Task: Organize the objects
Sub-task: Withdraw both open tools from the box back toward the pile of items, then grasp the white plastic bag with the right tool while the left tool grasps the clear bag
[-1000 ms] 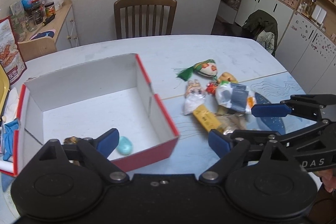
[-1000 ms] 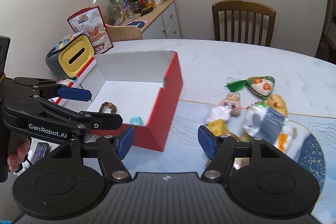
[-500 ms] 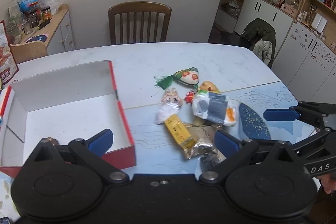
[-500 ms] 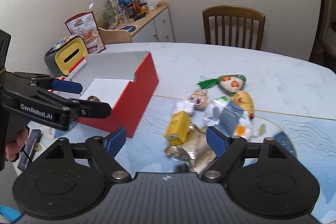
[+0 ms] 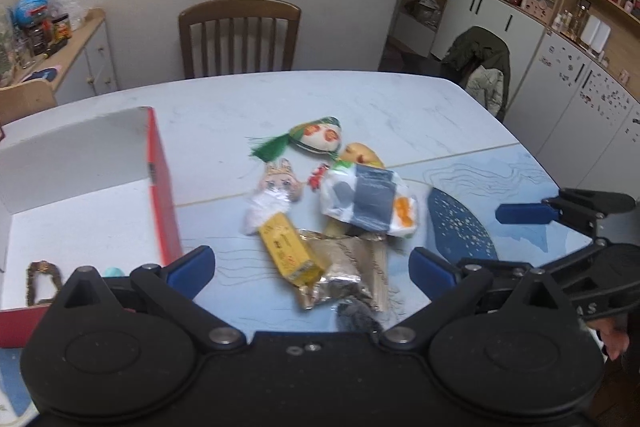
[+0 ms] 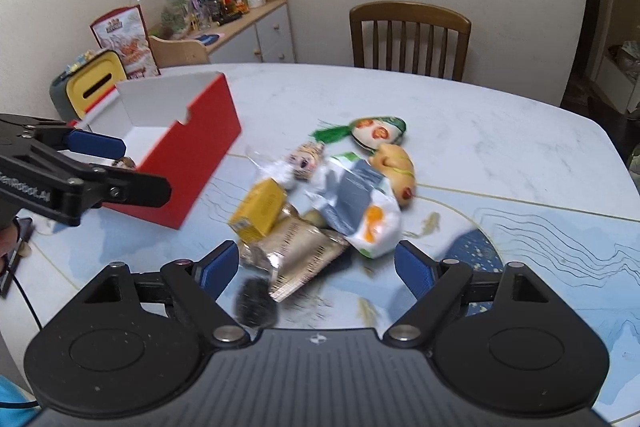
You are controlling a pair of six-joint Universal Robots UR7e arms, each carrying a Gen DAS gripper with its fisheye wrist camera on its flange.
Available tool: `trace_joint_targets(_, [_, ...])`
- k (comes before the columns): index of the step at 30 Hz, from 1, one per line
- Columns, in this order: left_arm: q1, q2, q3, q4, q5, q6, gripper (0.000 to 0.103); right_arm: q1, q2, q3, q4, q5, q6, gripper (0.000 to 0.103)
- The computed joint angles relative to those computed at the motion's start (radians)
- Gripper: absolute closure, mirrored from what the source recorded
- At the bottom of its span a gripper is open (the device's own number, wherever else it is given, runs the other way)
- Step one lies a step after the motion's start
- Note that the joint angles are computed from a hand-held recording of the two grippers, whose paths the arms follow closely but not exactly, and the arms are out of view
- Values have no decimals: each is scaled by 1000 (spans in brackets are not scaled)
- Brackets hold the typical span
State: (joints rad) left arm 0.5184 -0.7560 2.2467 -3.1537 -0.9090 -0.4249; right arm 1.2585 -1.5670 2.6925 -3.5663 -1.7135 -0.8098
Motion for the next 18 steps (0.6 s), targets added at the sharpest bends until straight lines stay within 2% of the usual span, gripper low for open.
trace_joint_targets(8, [9,80,-41,34,-29,-8,0,-69,20,-37,-3,5,-81,18])
trace_joint_targets(18, [50,152,-87,97,-65,-74,1,-88,101,-150,71,-18,-62,18])
